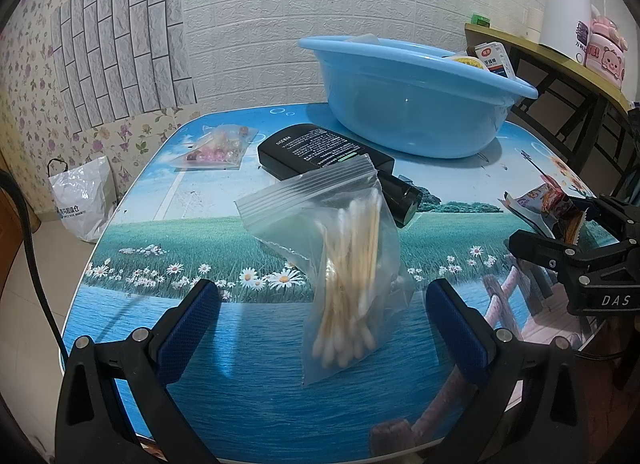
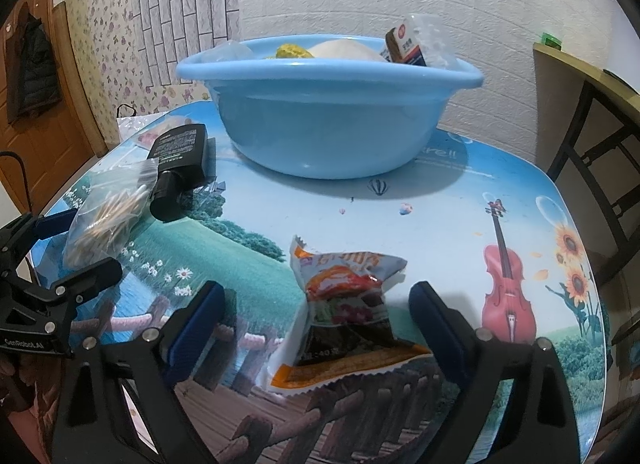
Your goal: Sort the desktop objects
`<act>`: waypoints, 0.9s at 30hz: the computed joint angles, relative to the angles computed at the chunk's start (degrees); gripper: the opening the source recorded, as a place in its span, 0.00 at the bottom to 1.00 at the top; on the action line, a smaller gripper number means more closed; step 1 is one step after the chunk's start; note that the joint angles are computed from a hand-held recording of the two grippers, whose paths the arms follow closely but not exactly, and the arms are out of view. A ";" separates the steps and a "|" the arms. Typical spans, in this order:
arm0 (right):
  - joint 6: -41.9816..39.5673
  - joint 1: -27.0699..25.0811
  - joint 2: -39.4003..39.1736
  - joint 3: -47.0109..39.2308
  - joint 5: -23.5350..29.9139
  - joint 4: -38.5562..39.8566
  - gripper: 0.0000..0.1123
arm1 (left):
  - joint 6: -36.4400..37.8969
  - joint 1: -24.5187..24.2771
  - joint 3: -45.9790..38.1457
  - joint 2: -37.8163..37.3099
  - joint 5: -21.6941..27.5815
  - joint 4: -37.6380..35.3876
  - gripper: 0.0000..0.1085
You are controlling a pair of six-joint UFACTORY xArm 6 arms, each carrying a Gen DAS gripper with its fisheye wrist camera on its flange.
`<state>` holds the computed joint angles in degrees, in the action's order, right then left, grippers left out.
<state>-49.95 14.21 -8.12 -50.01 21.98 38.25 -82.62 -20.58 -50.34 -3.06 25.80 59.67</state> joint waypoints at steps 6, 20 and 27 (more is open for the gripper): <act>0.09 0.35 0.12 0.06 -0.65 0.50 0.80 | 1.32 -0.04 -0.12 0.07 0.20 -1.37 0.95; 2.77 -0.67 -0.48 -0.16 0.38 2.04 0.63 | 5.79 -0.06 -1.04 0.41 1.37 -7.41 0.89; 1.42 -1.62 -1.88 0.38 1.44 2.93 0.29 | -0.67 2.18 2.25 -2.81 -5.60 -2.49 0.25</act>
